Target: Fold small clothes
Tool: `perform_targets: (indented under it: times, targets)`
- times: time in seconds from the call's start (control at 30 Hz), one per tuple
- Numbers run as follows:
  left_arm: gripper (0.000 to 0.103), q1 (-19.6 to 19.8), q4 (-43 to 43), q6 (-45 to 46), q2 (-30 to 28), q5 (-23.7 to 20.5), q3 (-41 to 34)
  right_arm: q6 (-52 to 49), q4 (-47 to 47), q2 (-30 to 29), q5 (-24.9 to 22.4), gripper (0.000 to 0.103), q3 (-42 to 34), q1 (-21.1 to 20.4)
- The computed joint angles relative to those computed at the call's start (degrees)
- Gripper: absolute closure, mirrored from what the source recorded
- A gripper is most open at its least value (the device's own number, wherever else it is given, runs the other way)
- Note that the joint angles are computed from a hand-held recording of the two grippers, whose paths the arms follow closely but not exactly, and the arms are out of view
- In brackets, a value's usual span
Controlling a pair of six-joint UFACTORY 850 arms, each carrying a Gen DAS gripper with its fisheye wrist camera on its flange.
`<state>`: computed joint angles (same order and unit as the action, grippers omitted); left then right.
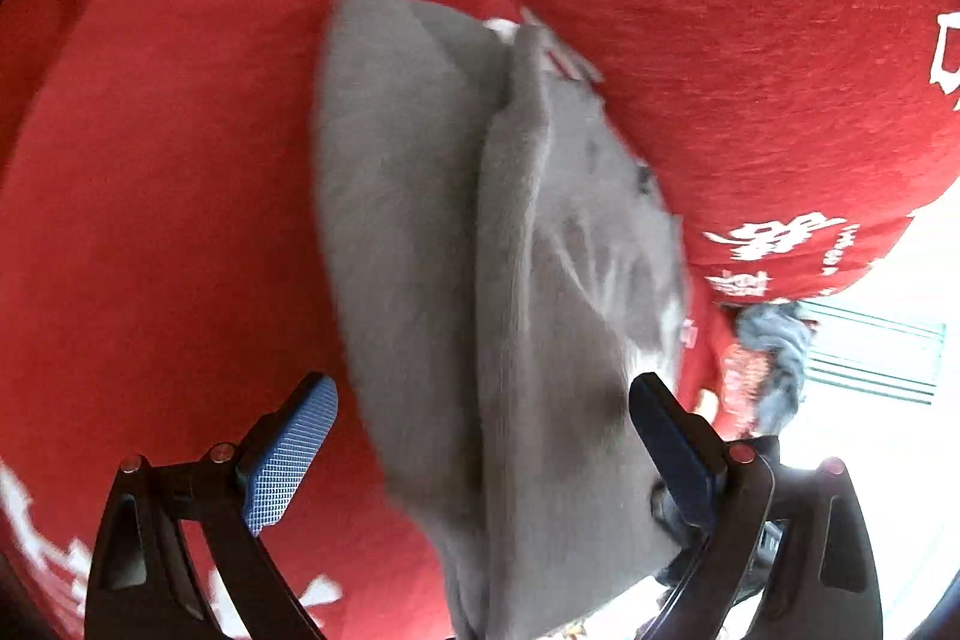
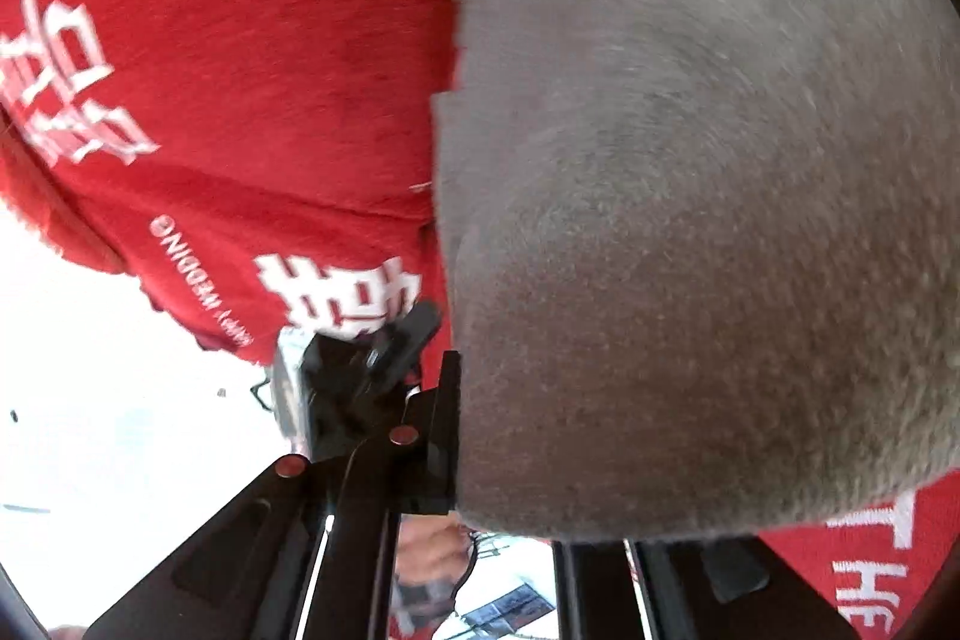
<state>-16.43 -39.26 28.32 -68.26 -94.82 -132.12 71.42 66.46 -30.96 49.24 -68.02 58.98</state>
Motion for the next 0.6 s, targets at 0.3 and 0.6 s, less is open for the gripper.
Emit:
perform_targets:
  times: [0.3, 0.6]
  targets:
    - [0.042, -6.08, 4.95, 4.55, 2.21, 6.19, 1.71, -6.98, -1.75, 1.79, -9.38, 0.095, -0.7, -1.79]
    - [0.077, -7.79, 11.66, 8.66, 7.44, 14.5, 8.29, -25.05, 6.73, 3.55, -32.36, 0.086, -3.0, -3.08]
